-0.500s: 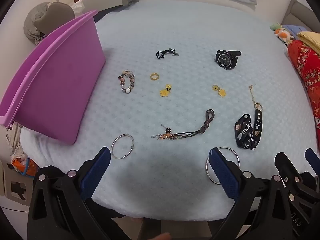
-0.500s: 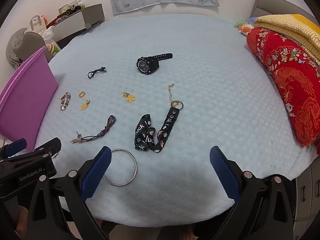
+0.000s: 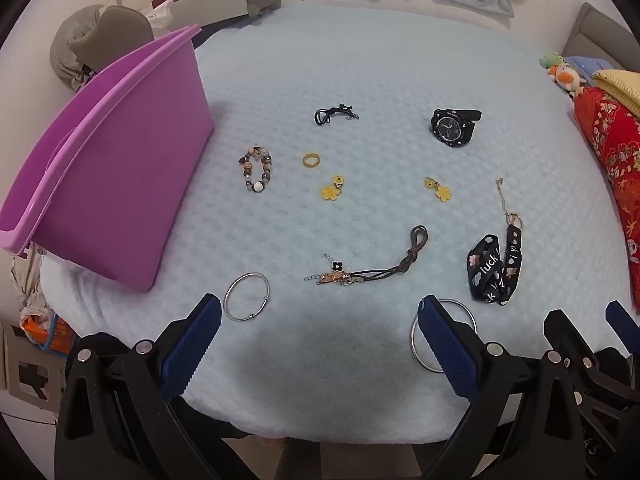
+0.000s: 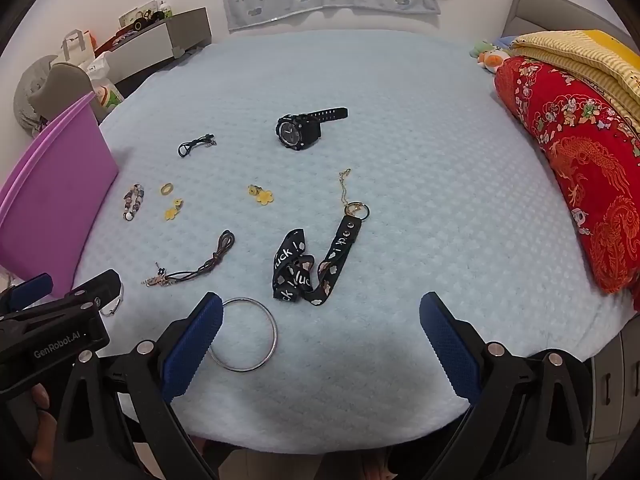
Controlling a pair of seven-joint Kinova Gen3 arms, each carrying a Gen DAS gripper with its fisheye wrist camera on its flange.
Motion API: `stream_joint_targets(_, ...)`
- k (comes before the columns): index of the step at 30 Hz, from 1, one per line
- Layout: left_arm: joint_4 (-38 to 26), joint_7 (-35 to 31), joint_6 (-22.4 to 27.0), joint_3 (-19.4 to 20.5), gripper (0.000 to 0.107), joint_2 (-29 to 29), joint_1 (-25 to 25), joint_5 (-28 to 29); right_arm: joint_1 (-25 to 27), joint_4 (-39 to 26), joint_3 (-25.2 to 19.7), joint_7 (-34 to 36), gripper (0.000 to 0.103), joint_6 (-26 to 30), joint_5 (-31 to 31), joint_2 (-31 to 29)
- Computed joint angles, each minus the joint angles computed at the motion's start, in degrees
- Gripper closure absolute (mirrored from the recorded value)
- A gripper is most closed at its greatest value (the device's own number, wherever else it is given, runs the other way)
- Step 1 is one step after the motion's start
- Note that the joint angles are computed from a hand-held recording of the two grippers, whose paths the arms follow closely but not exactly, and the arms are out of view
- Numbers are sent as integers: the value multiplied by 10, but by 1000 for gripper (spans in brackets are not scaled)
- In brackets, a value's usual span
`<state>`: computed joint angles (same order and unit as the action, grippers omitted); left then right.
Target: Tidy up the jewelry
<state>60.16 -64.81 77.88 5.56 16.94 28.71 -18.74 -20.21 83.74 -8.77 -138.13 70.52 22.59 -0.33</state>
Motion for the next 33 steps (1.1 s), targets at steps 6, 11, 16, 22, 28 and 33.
stream_joint_targets(6,6,5,-8,0,11,-6,0,-3,0,5,-1,-2,9,-5,2,-3)
stream_joint_targets(11,8,7,-10,1,11,-7,0,-5,-1,2,-3,-4,9,-3,5,-3)
stream_joint_targets(16,9,10,-14,2,11,-10,3,-9,-3,2,-5,-8,9,-3,11,-4)
stream_joint_targets(22,15,11,-20,4,11,-15,2,-10,-6,0,-7,-10,9,-2,17,-6)
stream_joint_targets(28,19,12,-25,5,11,-18,0,-10,-6,-3,-8,-11,9,0,20,-7)
stream_joint_targets(33,20,12,-25,6,11,-19,-1,-9,-6,-2,-8,-9,9,-1,19,-8)
